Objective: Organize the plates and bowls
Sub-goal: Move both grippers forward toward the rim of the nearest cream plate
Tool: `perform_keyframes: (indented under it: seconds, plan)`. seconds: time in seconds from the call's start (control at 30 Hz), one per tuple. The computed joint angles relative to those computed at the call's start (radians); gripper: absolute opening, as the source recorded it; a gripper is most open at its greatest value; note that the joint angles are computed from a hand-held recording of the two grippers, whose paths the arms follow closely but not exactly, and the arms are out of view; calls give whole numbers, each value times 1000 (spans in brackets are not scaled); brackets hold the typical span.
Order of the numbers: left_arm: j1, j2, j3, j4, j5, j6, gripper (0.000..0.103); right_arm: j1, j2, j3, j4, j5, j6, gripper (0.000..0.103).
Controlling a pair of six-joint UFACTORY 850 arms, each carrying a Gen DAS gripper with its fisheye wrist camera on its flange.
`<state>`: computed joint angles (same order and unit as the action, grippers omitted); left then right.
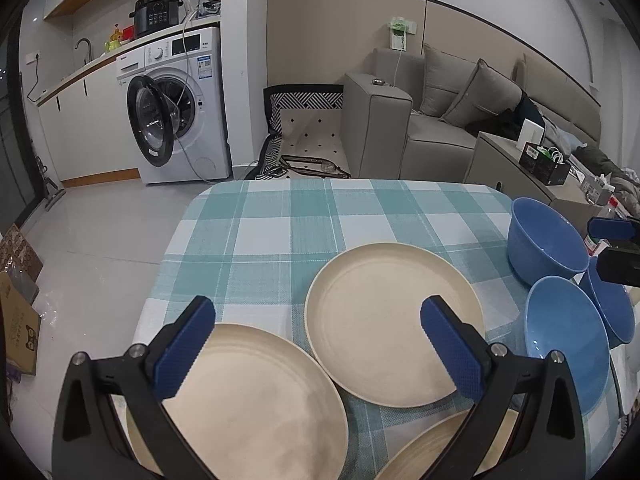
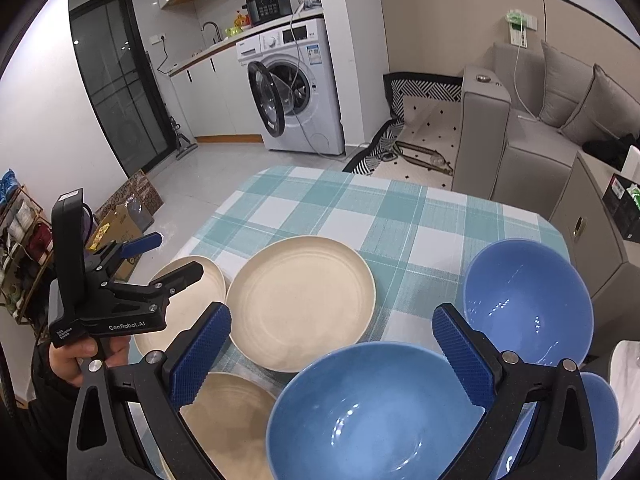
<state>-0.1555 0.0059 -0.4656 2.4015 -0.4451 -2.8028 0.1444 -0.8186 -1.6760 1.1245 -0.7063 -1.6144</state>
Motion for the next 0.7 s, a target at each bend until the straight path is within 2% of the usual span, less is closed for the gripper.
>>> perform_keyframes:
  seconds: [0.23, 0.6, 0.7]
  plan:
    - [23, -59, -48, 0, 35, 20, 103, 27, -63, -95, -129, 2, 143, 103]
    - [44, -145, -106, 3, 80, 42, 103, 61, -179, -266, -317, -41, 366, 103]
    - [57, -165, -125, 13, 113, 34, 102, 69, -218, -325, -382, -60, 435, 103]
